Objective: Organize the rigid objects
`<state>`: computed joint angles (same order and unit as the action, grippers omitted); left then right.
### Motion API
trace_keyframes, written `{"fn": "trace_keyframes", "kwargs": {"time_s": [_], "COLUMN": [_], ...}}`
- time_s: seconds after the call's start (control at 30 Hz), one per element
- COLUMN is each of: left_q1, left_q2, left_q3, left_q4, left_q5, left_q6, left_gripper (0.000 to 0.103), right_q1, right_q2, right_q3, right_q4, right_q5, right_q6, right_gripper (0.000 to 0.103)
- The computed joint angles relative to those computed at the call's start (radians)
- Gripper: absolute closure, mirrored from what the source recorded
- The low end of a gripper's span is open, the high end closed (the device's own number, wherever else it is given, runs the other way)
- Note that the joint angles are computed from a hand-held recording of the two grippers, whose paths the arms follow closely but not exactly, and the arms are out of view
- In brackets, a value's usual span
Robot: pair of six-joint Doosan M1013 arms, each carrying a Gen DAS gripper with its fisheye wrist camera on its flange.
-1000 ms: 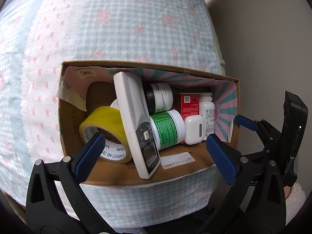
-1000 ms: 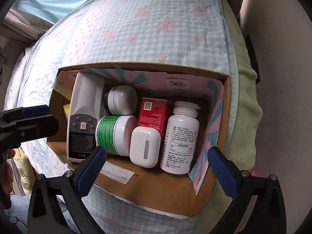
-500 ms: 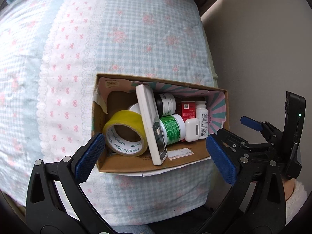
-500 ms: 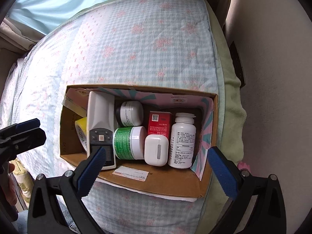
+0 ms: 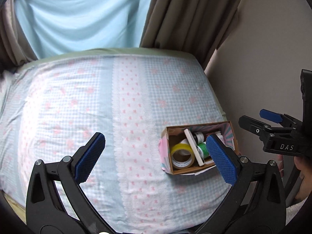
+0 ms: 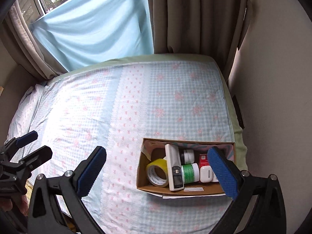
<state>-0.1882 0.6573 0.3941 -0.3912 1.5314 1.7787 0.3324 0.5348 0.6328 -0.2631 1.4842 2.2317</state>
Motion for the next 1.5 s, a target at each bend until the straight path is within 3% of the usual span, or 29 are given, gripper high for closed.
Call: {"fn": "trace_keyframes", "kwargs": {"time_s": [0.17, 0.27, 0.4, 0.47, 0.7, 1.5], "left_q1": [0.059, 0.092, 0.114, 0.116, 0.130, 0.115], "left_q2": [-0.145, -0.215, -0.311, -0.341, -0.378, -0.403], "left_q3": [0.205, 0.308, 0.458, 0.506, 0.574, 0.607], "left_q4": [-0.009, -0.061, -0.109, -0.109, -0.156, -0.143], "left_q5": [-0.243, -0.349, -0.493, -0.530, -0.536, -0.565], "left_q6": [0.100, 0.173, 0.277, 0.307, 0.311, 0.322], "left_gripper": [0.000, 0.000, 0.000, 0.000, 0.000, 0.000], "right_q1": [0.109, 0.171, 0.218, 0.231, 0.257, 0.271], "right_q2": [-0.003, -0.010, -0.040, -0.063, -0.106, -0.115], "right_q3": [-0.047, -0.045, 0.012, 0.057, 0.135, 0.150], "right_q4": [-0.202, -0.332, -0.414, -0.432, -0.494, -0.540], "right_q5": [-0.010, -0.007, -0.018, -0.040, -0.073, -0.104], "right_q6": [0.076, 0.092, 0.149, 0.196, 0.279, 0.283], "right_gripper": [0.000, 0.000, 0.000, 0.000, 0.000, 0.000]}}
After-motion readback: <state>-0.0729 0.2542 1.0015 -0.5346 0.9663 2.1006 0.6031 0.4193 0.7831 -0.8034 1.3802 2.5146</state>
